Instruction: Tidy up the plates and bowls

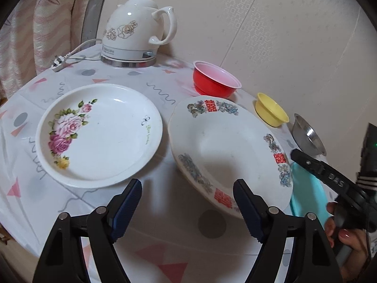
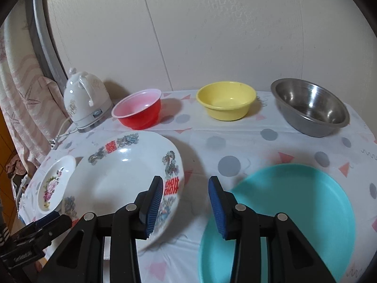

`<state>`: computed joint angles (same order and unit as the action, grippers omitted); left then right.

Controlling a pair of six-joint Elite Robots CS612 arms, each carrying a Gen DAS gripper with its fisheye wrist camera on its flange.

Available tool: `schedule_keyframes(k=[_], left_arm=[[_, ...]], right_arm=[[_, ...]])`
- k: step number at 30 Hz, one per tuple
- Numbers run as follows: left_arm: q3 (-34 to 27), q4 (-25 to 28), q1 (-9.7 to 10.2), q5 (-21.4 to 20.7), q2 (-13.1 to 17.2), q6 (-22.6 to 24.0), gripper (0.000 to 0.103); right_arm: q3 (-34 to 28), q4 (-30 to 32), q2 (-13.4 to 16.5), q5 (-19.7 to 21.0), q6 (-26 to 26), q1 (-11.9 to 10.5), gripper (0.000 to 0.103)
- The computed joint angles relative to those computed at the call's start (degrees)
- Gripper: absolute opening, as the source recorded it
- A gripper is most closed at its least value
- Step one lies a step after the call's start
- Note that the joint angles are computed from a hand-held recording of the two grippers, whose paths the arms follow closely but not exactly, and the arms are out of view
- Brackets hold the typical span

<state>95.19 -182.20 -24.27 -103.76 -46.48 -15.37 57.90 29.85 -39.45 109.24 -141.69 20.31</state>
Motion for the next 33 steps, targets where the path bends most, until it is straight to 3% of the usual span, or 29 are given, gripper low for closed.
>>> schedule_keyframes(k=[4,9,14,22,30,33], left_arm=[[-0.77,0.13,0.05,-0.61,0.42,0.41,0.078],[-1.83,1.67,0.14,-1.59,0.91,1.12,0.069],[-2.9,3.58,0.22,-2.78,1.48,1.65,0.057],[-4.13,4.9,0.03,-3.34,2.1,2.55,0.052],[-4.78,4.98,-0.51,-2.07,2.43,3.82,0.051],[-4.95,4.8,-0.76,-1.45,2.61,4.47,0.042]], right_arm=[[-2.7,2.41,1.79,-0.8,0.65,-0.52,0.041],[-4.89,4.5,3.39,-3.46,1.95,-1.43,0.041],[-4.64,2.98,3.49,-7.17,2.91,-2.4,0.043],[-5.76,1.93,4.48,-12.37,3.21,-3.44,0.043],[-6.94,1.55,5.19,-12.69,2.16,-3.35,0.043],[-8.22,2.56,5.89,-12.03,0.51,-3.17,0.037]])
